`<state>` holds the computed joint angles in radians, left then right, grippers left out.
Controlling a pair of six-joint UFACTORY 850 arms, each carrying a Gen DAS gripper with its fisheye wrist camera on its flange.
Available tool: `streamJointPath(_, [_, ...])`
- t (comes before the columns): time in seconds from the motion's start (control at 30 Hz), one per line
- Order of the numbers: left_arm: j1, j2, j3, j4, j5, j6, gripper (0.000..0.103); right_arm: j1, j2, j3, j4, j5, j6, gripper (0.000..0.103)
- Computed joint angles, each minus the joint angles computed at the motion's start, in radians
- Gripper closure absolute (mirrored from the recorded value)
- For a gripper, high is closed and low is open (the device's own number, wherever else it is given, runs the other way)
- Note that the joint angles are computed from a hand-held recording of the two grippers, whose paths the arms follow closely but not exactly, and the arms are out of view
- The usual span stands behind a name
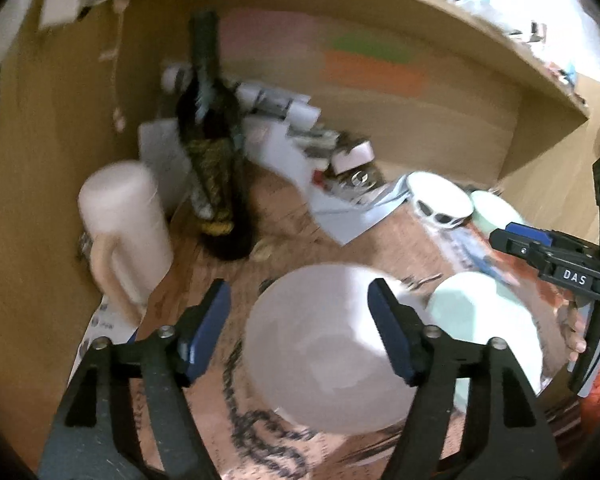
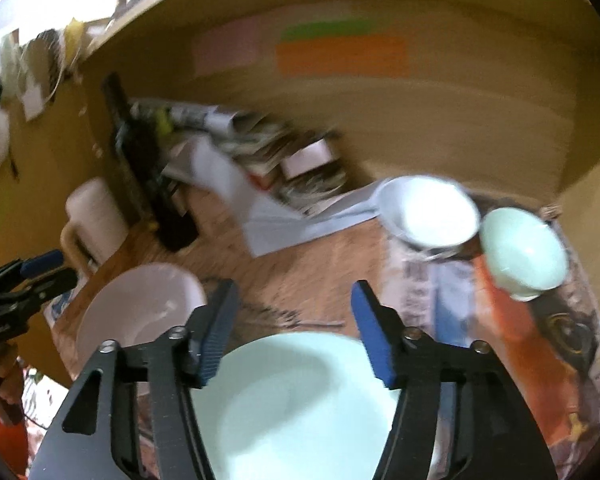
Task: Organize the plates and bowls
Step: 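Lower the pink bowl onto the table and open the left tool, then grasp the rim of the white bowl with the left tool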
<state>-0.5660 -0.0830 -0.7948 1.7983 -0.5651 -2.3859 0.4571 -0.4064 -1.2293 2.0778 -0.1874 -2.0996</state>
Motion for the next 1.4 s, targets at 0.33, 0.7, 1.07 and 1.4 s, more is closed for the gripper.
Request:
streamJointPath(0.33, [-0.030,-0.124,-0.183,-0.010,-0.012,0.104,0.012,-0.073,0.038,0.021,0.375,-0.045,-0.411,0.028])
streamJointPath(0.7, [0.013,-0.359,-0.520,-0.323,0.100,0.420,0.011,-0.149,-0.035,-0.071,0.202,-0.099,-0.206,0.027])
streamJointPath(1.07, [0.071,-0.651,-0.933,-0.971,0.090,1.125,0.011,-0.177,-0.178,-0.249,-0.108,-0.054,0.121,0.027])
streamJointPath(1.4, [0.126,-0.933,-1.366,-1.364,-0.088,1.552,0.016,-0.198,-0.274,-0.357,-0.492,-0.052,0.514,0.027])
